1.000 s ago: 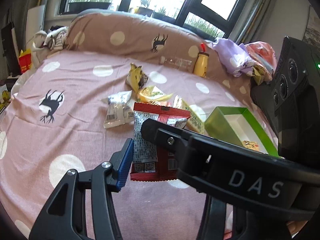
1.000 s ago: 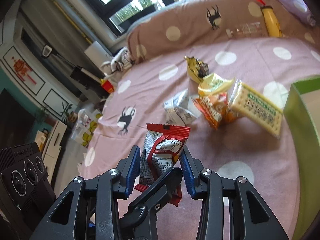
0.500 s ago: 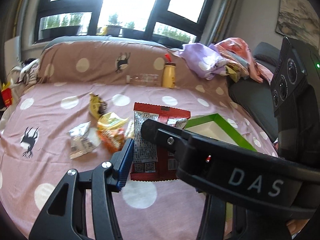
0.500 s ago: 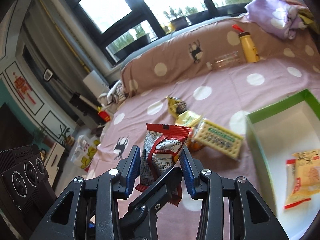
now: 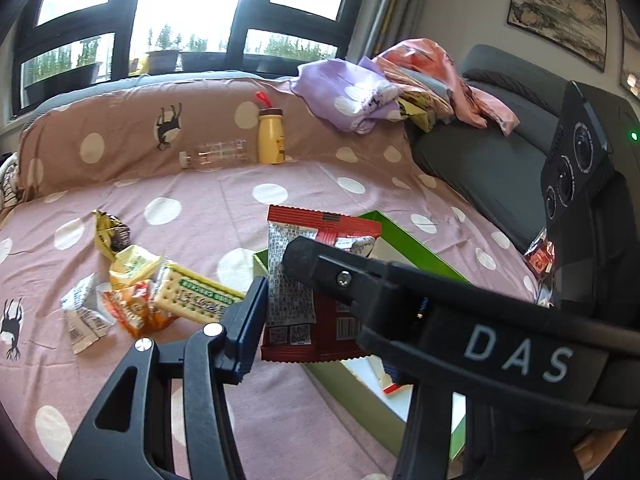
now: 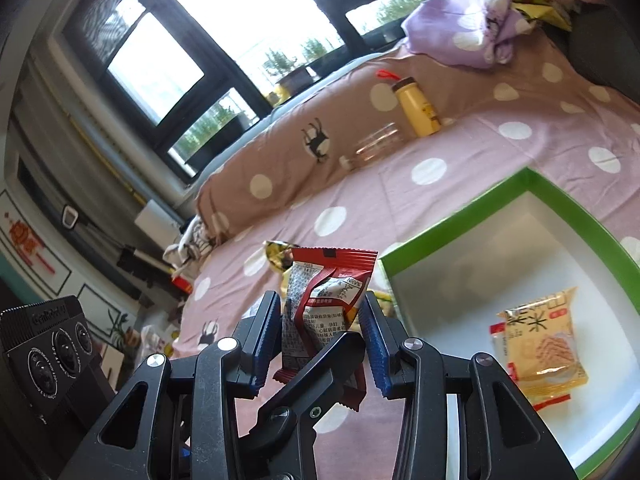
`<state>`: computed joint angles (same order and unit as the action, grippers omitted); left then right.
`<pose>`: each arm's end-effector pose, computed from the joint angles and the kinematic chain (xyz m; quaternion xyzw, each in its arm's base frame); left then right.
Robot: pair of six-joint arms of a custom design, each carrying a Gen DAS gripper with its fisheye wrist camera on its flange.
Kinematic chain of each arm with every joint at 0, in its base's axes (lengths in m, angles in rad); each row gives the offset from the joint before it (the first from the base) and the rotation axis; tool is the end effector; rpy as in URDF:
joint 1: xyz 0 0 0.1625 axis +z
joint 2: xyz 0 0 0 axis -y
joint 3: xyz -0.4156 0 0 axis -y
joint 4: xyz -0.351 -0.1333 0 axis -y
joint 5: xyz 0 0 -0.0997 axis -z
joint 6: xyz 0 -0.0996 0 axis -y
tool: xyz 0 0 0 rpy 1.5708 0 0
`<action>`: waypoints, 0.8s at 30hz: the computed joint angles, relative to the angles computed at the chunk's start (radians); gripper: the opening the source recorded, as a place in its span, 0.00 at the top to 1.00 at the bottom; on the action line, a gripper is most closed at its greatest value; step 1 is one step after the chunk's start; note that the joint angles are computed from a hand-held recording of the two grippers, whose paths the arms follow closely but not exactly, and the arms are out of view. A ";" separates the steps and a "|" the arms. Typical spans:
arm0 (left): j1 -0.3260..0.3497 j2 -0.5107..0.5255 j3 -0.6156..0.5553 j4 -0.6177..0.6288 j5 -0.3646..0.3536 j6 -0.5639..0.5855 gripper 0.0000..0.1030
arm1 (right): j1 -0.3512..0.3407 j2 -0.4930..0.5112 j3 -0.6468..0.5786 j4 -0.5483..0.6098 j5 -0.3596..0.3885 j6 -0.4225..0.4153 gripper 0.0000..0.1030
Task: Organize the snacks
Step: 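Carry the red-and-white packet over the green box with the right gripper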
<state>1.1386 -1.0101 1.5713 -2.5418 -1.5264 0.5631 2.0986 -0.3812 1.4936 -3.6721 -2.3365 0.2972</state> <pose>-0.1469 -0.6472 0.2761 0.4633 0.8623 -0.2016 0.0350 0.3858 -0.5342 0.0462 -0.0822 -0.8315 0.5351 0.1248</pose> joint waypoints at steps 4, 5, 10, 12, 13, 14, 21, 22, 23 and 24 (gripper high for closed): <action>-0.014 0.021 -0.009 0.027 0.001 0.010 0.52 | -0.012 -0.018 0.042 -0.030 -0.011 0.031 0.57; -0.017 0.027 -0.011 0.034 0.002 0.011 0.52 | -0.015 -0.023 0.052 -0.036 -0.012 0.039 0.57; -0.030 0.052 -0.020 0.064 0.008 0.012 0.52 | -0.034 -0.043 0.097 -0.057 -0.015 0.084 0.57; -0.033 0.059 -0.023 0.074 0.010 0.013 0.52 | -0.043 -0.051 0.115 -0.066 -0.012 0.101 0.57; -0.034 0.064 -0.025 0.080 0.012 0.012 0.52 | -0.047 -0.054 0.122 -0.069 -0.011 0.107 0.57; -0.036 0.069 -0.028 0.085 0.014 0.012 0.52 | -0.050 -0.057 0.129 -0.071 -0.010 0.116 0.57; -0.043 0.094 -0.043 0.121 0.022 0.006 0.52 | -0.072 -0.076 0.175 -0.085 -0.005 0.165 0.57; -0.044 0.097 -0.045 0.127 0.022 0.005 0.52 | -0.074 -0.078 0.180 -0.085 -0.005 0.171 0.57; -0.045 0.100 -0.050 0.135 0.023 0.005 0.52 | -0.076 -0.080 0.183 -0.084 -0.006 0.179 0.57; -0.046 0.104 -0.054 0.145 0.024 0.004 0.52 | -0.078 -0.082 0.188 -0.081 -0.008 0.188 0.57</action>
<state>1.0930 -0.9059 1.5168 -2.3973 -1.5027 0.5673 2.0204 -0.4636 1.6814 -3.7532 -2.3441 0.4850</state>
